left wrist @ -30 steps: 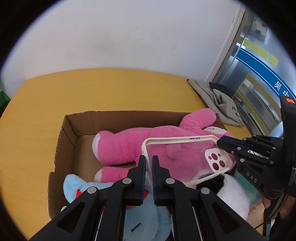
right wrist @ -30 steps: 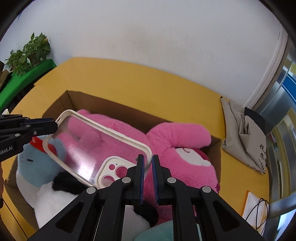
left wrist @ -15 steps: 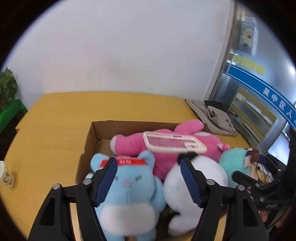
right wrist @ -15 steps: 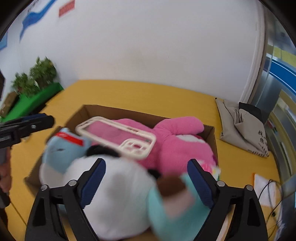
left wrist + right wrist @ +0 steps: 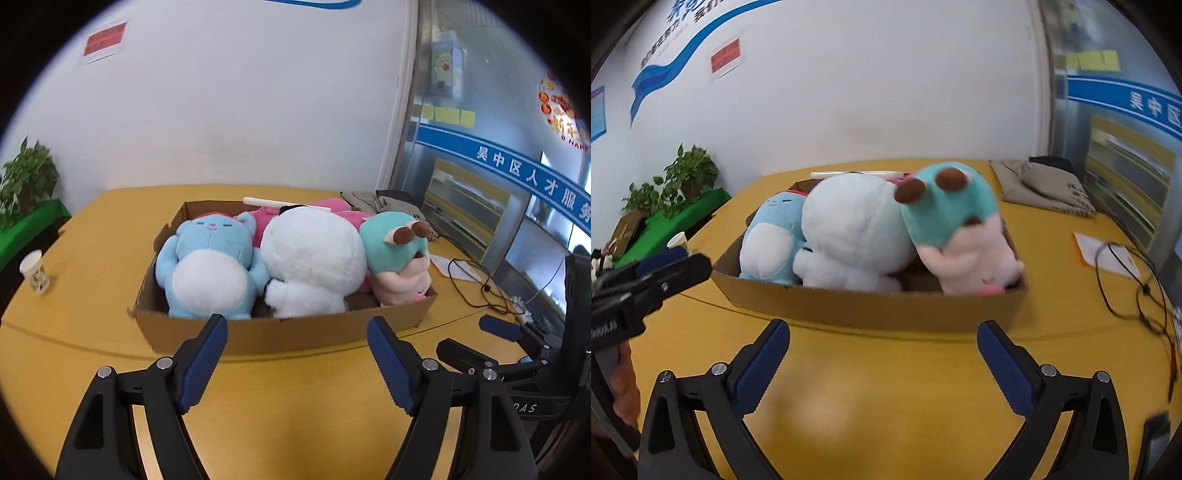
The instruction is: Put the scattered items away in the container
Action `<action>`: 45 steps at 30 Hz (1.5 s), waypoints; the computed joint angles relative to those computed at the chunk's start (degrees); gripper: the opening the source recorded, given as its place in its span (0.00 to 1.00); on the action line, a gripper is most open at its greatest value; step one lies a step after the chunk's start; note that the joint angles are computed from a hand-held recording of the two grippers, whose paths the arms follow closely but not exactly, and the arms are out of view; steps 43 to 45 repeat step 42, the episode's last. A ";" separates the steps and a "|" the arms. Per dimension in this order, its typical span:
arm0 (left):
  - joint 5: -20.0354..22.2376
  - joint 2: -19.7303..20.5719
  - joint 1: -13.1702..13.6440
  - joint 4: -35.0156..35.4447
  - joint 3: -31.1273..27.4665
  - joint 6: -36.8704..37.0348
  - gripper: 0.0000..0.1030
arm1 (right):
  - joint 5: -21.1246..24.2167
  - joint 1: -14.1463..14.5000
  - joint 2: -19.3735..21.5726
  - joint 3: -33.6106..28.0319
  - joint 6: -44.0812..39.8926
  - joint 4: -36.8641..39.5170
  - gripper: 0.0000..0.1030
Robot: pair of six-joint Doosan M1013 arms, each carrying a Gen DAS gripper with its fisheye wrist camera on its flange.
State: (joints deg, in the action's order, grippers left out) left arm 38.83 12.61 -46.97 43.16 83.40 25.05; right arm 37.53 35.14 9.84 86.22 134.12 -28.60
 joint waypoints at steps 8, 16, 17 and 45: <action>3.36 -1.23 -2.62 2.08 1.04 -4.29 0.76 | 1.79 1.67 -4.49 4.82 3.96 -6.83 1.00; 4.74 -0.80 -3.84 1.43 1.45 -2.84 0.76 | 1.06 2.03 -5.64 6.64 2.65 -6.34 1.00; 5.18 -0.68 -3.94 1.29 1.43 -2.56 0.76 | 0.91 2.01 -5.58 6.72 2.73 -6.39 1.00; 12.04 1.09 -4.13 -2.37 1.10 1.08 0.76 | 1.11 2.77 -3.28 6.21 3.24 -5.87 1.00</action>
